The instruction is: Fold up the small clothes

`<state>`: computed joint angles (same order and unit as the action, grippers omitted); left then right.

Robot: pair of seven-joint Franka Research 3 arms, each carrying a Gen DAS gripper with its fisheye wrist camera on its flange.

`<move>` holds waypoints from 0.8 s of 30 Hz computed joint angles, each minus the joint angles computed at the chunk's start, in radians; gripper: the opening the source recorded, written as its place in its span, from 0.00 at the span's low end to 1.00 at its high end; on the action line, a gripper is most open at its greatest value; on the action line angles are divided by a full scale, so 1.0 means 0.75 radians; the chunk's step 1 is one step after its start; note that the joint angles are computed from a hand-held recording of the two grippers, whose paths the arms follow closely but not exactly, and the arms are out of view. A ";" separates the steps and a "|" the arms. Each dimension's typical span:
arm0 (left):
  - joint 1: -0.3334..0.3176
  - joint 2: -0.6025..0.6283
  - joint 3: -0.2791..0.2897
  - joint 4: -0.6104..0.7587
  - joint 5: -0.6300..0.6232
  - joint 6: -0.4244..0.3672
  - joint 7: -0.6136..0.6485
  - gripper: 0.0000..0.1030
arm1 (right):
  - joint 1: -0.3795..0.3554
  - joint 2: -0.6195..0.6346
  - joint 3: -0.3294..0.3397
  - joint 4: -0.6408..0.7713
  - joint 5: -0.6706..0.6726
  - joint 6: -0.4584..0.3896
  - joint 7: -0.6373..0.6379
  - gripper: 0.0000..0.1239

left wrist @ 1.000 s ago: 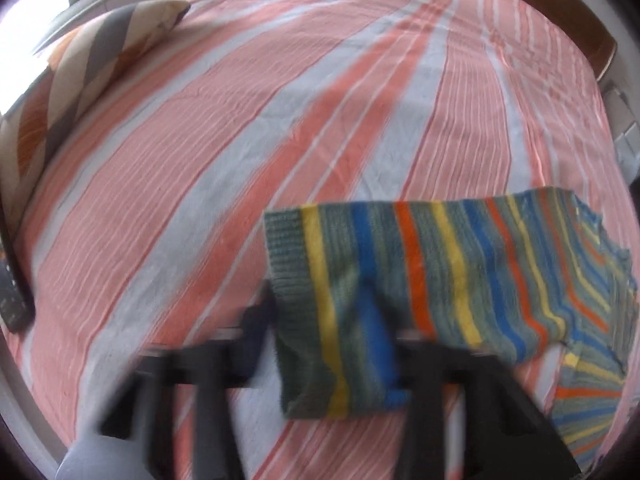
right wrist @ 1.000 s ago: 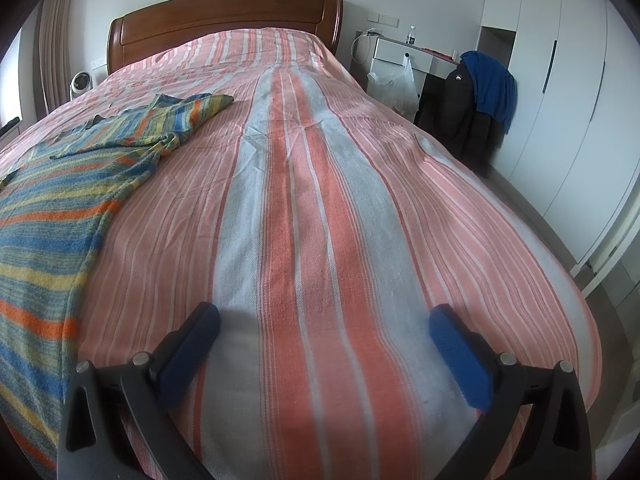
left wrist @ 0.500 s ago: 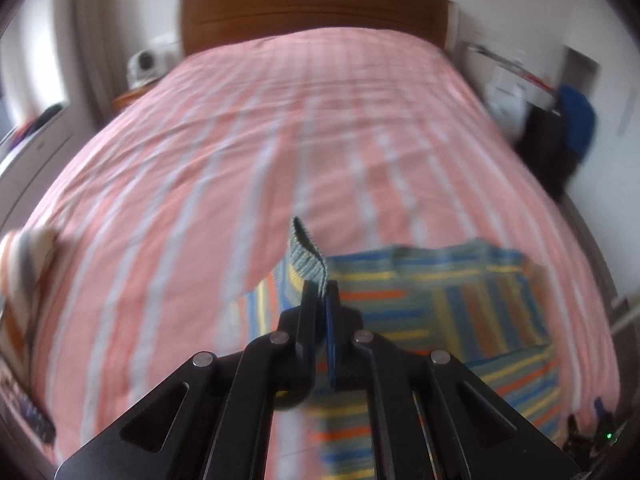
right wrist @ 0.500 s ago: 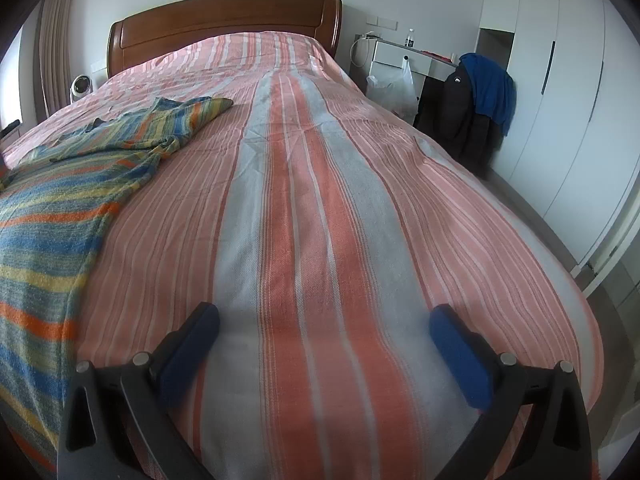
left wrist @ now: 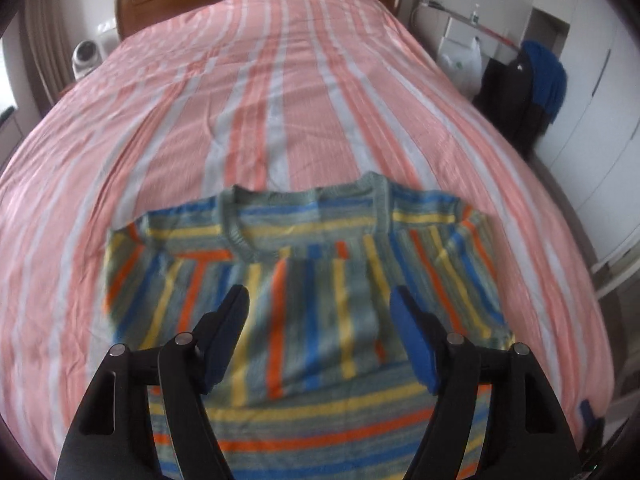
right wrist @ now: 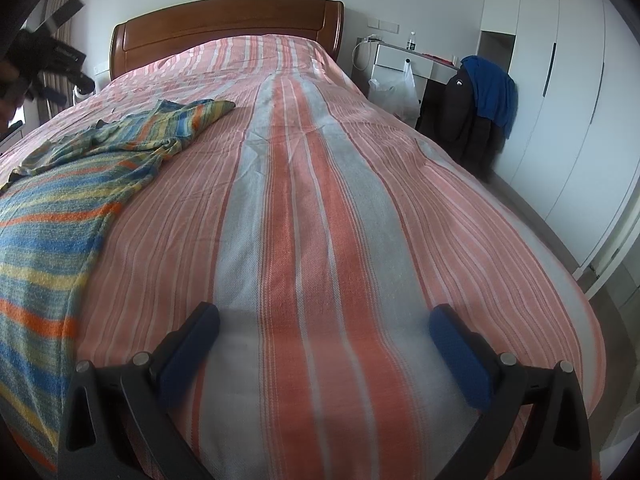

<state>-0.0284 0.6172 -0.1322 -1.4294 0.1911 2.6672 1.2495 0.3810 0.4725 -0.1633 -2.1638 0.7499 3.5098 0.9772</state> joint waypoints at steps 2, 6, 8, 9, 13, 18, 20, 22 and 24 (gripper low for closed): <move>0.009 -0.053 0.051 -0.081 0.045 0.056 -0.022 0.82 | -0.007 0.000 0.009 -0.005 -0.006 0.009 0.004 0.83; 0.048 -0.124 0.152 -0.221 0.141 0.087 -0.143 0.83 | -0.018 0.004 0.022 -0.005 -0.012 0.020 0.008 0.83; 0.134 -0.117 0.099 -0.259 0.074 0.102 -0.112 0.72 | -0.018 0.004 0.022 -0.005 -0.011 0.020 0.006 0.83; 0.192 -0.116 0.047 -0.286 0.012 0.115 -0.062 0.65 | -0.019 0.004 0.023 -0.004 -0.011 0.020 0.006 0.83; 0.181 -0.078 0.079 -0.313 0.009 0.034 -0.050 0.13 | -0.019 0.007 0.023 -0.001 -0.010 0.023 0.004 0.83; 0.131 -0.159 0.157 -0.472 0.052 0.154 -0.257 0.27 | -0.020 0.009 0.026 0.002 -0.007 0.026 0.002 0.83; 0.085 -0.195 0.200 -0.498 0.132 0.135 -0.342 0.41 | -0.016 0.012 0.023 0.004 -0.003 0.027 -0.001 0.83; 0.089 -0.246 0.194 -0.559 0.165 0.184 -0.390 0.72 | -0.019 0.010 0.025 0.003 -0.004 0.026 -0.003 0.83; 0.108 -0.282 0.184 -0.618 0.189 0.246 -0.400 0.80 | -0.021 0.009 0.026 0.004 -0.004 0.022 -0.003 0.83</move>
<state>0.0524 0.4055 0.0058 -1.8927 0.3329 2.8519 0.9492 0.3655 0.4792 -0.1437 -2.1607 0.7468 3.5264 0.9753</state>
